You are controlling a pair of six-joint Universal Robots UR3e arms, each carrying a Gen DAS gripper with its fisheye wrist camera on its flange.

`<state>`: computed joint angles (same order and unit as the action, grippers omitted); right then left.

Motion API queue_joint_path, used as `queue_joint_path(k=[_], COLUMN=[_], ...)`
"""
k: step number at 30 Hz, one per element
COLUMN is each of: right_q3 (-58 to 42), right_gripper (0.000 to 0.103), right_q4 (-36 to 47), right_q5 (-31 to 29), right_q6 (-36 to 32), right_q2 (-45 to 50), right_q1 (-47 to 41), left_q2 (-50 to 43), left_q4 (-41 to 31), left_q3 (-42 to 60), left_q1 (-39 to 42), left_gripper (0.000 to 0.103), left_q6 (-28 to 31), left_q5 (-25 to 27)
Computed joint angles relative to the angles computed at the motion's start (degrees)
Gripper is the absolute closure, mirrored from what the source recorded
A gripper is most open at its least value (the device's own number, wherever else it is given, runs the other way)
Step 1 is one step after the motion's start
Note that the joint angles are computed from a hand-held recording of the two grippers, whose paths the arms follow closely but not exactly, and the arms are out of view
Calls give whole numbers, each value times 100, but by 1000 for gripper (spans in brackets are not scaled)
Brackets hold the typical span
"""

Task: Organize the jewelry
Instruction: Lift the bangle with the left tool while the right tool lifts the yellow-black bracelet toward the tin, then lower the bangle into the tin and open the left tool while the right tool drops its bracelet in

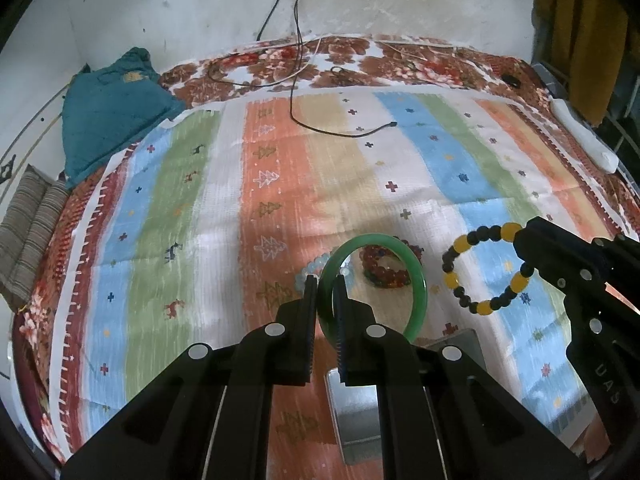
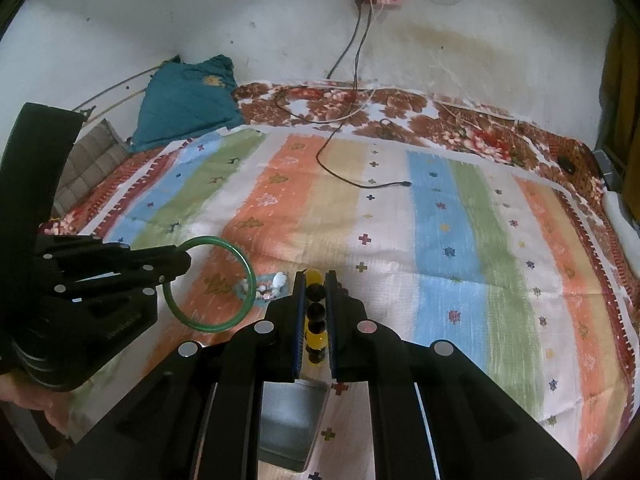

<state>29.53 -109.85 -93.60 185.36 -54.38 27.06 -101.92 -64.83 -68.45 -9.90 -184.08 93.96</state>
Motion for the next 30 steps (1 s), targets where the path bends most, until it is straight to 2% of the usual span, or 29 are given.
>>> queue_joint_path(k=[9, 14, 30], right_q3=[763, 1586, 2629], right_gripper=[93, 93, 93], right_q4=[-289, -636, -904], right_q5=[0, 3, -47], right_q6=[42, 75, 36], right_q2=[-454, -955, -1673], right_q1=[67, 147, 391], left_q2=[425, 661, 1209], left_q4=[94, 151, 288], left_q3=[-491, -803, -1537], left_q1=[-72, -137, -479], left_gripper=[95, 95, 95], left_q6=[-89, -120, -210], left_q5=[14, 112, 397])
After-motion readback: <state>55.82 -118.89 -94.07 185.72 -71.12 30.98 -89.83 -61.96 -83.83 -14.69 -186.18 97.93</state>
